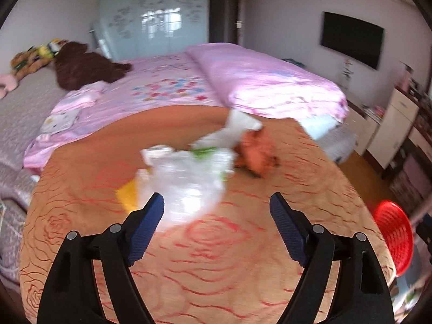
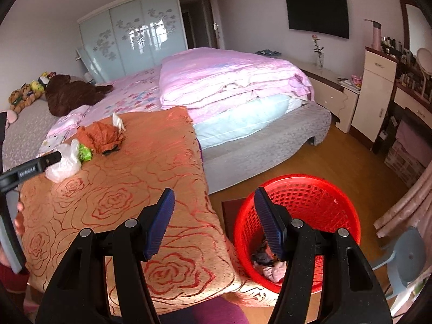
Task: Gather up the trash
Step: 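Grasp the clear plastic bag with the left tool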
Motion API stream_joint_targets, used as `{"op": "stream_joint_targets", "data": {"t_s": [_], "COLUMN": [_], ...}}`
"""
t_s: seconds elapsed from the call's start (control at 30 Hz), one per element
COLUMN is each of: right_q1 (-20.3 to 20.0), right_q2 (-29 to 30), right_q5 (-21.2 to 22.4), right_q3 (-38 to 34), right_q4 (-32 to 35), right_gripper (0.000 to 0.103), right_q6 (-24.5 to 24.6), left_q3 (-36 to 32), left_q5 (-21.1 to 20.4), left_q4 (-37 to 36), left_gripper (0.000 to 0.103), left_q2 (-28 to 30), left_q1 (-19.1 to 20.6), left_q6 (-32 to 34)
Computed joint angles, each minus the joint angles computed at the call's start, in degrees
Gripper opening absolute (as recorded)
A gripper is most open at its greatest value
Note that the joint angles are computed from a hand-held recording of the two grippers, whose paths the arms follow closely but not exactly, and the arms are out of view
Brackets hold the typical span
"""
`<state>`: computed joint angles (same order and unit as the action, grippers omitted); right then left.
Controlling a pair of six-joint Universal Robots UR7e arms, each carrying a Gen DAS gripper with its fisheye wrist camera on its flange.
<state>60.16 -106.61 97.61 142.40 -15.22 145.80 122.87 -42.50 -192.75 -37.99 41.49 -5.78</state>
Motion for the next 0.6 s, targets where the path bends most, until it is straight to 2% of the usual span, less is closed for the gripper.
{"op": "stream_joint_targets", "data": {"t_s": [0.17,0.43,0.5,0.6], "right_q1": [0.08,3.41,4.75,6.85], "right_q2": [0.65,5.08,6.93,9.72], "right_q5": [0.33,2.57,3.23,4.25], "right_q3": [-0.11,-2.53,-3.43,-5.08], "right_q4": [-0.02,-0.15,-0.34,-0.31], "right_gripper": [0.060,0.062,0.066,0.066], "right_q6": [-0.11,0.15,0.44,0.59], "left_q3": [-2.19,-5.76,-6.63,-7.67], "left_q5": [2.10,-2.72,-2.99,-1.89], "left_q4": [0.50,4.58,5.43,5.39], "left_gripper": [0.081,0.082,0.082,0.082], "left_q2": [-0.49,1.01,1.81,2.95], "left_q1": [3.09,5.86,6.16,6.43], "left_q6": [-0.97,-0.58,0.54,1.88]}}
